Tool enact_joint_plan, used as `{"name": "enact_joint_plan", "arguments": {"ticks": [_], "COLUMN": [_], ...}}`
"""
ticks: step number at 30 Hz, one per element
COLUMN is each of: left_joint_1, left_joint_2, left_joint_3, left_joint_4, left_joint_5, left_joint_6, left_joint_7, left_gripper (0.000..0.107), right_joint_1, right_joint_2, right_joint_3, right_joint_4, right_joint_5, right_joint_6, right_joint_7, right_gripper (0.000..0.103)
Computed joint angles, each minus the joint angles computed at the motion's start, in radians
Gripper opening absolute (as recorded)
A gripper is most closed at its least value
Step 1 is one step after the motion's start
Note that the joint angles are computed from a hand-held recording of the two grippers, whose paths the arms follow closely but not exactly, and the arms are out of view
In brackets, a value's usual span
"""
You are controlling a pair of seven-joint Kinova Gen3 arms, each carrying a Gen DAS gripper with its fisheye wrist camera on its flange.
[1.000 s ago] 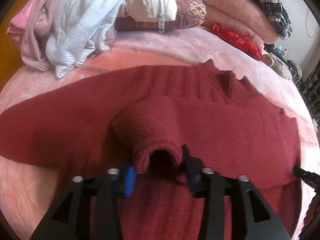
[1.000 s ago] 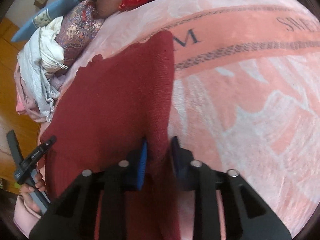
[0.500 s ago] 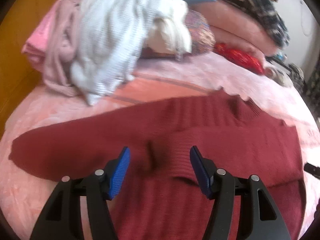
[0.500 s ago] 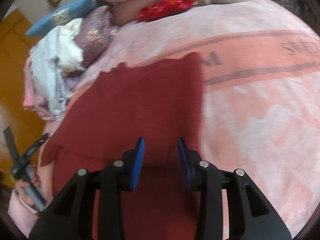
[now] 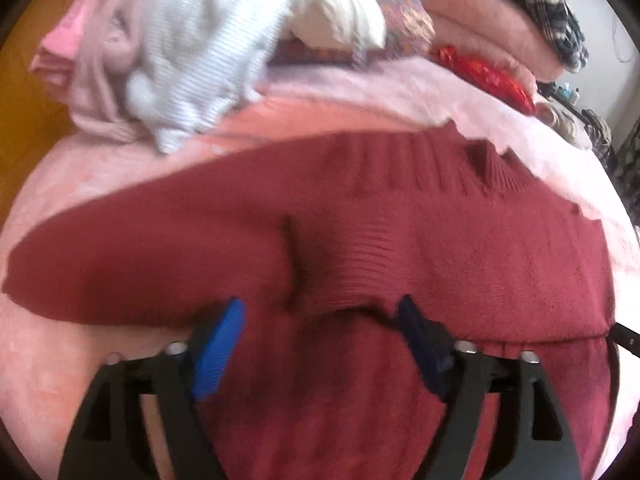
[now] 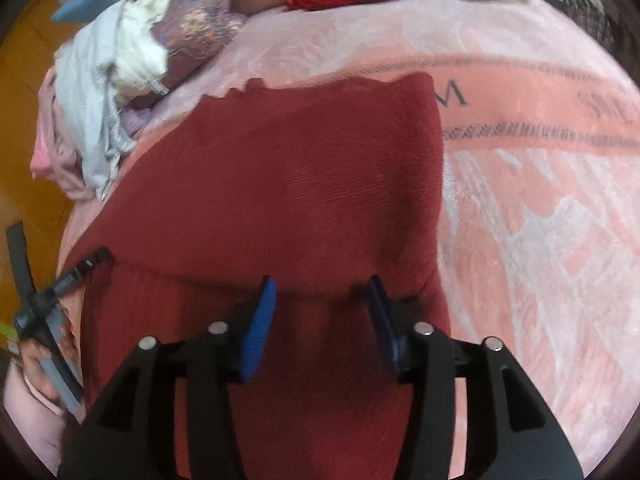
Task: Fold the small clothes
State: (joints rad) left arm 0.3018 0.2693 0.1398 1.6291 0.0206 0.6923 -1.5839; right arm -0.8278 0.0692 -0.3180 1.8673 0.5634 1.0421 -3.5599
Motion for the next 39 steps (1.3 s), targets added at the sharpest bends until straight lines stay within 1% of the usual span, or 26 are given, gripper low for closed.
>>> {"name": "enact_joint_plan", "arguments": {"ticks": [1, 3, 5, 7, 8, 10, 13, 14, 16, 19, 21, 23, 24, 26, 29, 32, 34, 36, 37, 39], "left_joint_1": [-0.040, -0.123, -0.171, -0.230, -0.255, -0.319, -0.382, -0.403, -0.458, -0.504, -0.545, -0.585, -0.590, -0.572, -0.595, -0.589, -0.594, -0.570, -0.545, -0.518], "left_joint_2": [-0.023, -0.047, -0.052, -0.048, -0.033, -0.004, 0.045, 0.069, 0.110, 0.161, 0.201, 0.219, 0.230, 0.268, 0.284, 0.299, 0.303, 0.308, 0.306, 0.296], "left_joint_3": [0.004, -0.008, -0.037, -0.073, -0.091, -0.115, -0.152, -0.159, -0.154, -0.151, -0.128, -0.111, -0.109, -0.129, -0.106, -0.101, -0.091, -0.104, -0.119, -0.131], "left_joint_4": [0.016, 0.015, 0.009, 0.002, -0.019, -0.053, -0.100, -0.128, -0.181, -0.256, -0.313, -0.322, -0.326, -0.356, -0.359, -0.385, -0.382, -0.382, -0.374, -0.351], "left_joint_5": [0.029, 0.092, 0.110, 0.125, 0.121, 0.130, 0.103, 0.098, 0.114, 0.110, 0.138, 0.179, 0.189, 0.175, 0.208, 0.211, 0.230, 0.209, 0.181, 0.150], "left_joint_6": [0.003, 0.030, 0.041, 0.042, 0.060, 0.080, 0.076, 0.093, 0.130, 0.161, 0.203, 0.204, 0.208, 0.236, 0.220, 0.231, 0.221, 0.220, 0.212, 0.182], "left_joint_7": [-0.032, -0.104, -0.134, -0.144, -0.135, -0.147, -0.127, -0.120, -0.137, -0.157, -0.203, -0.232, -0.231, -0.203, -0.225, -0.232, -0.239, -0.224, -0.208, -0.191], "left_gripper": [0.092, 0.094, 0.095, 0.096, 0.096, 0.096, 0.096, 0.096, 0.096, 0.096, 0.096, 0.096, 0.096, 0.096, 0.096, 0.094, 0.093, 0.090, 0.086, 0.084], "right_joint_1": [-0.012, -0.031, -0.051, -0.084, -0.094, -0.113, -0.092, -0.089, -0.086, -0.103, -0.109, -0.115, -0.114, -0.119, -0.127, -0.129, -0.130, -0.136, -0.139, -0.144], "right_joint_2": [0.007, 0.018, 0.041, 0.062, 0.071, 0.090, 0.142, 0.161, 0.208, 0.257, 0.292, 0.312, 0.318, 0.340, 0.380, 0.393, 0.397, 0.405, 0.406, 0.397], "right_joint_3": [-0.009, -0.017, -0.017, -0.014, -0.008, 0.013, 0.036, 0.048, 0.070, 0.105, 0.128, 0.149, 0.157, 0.175, 0.198, 0.212, 0.218, 0.225, 0.228, 0.233], "right_joint_4": [-0.025, -0.059, -0.103, -0.130, -0.138, -0.144, -0.201, -0.221, -0.276, -0.334, -0.375, -0.392, -0.397, -0.422, -0.476, -0.478, -0.475, -0.483, -0.484, -0.471], "right_joint_5": [0.003, 0.000, 0.000, 0.038, 0.050, 0.070, 0.028, 0.019, -0.009, -0.022, -0.036, -0.047, -0.056, -0.064, -0.074, -0.088, -0.097, -0.101, -0.101, -0.100], "right_joint_6": [0.025, 0.048, 0.074, 0.084, 0.079, 0.045, 0.028, 0.022, 0.022, 0.020, 0.019, -0.009, -0.025, -0.030, -0.002, -0.028, -0.051, -0.048, -0.048, -0.060], "right_joint_7": [0.005, 0.009, 0.021, 0.003, -0.003, -0.012, 0.068, 0.096, 0.161, 0.214, 0.253, 0.266, 0.273, 0.291, 0.334, 0.348, 0.354, 0.366, 0.369, 0.365], "right_gripper": [0.054, 0.056, 0.062, 0.067, 0.070, 0.071, 0.070, 0.070, 0.070, 0.070, 0.070, 0.070, 0.070, 0.071, 0.072, 0.072, 0.072, 0.072, 0.072, 0.072]}}
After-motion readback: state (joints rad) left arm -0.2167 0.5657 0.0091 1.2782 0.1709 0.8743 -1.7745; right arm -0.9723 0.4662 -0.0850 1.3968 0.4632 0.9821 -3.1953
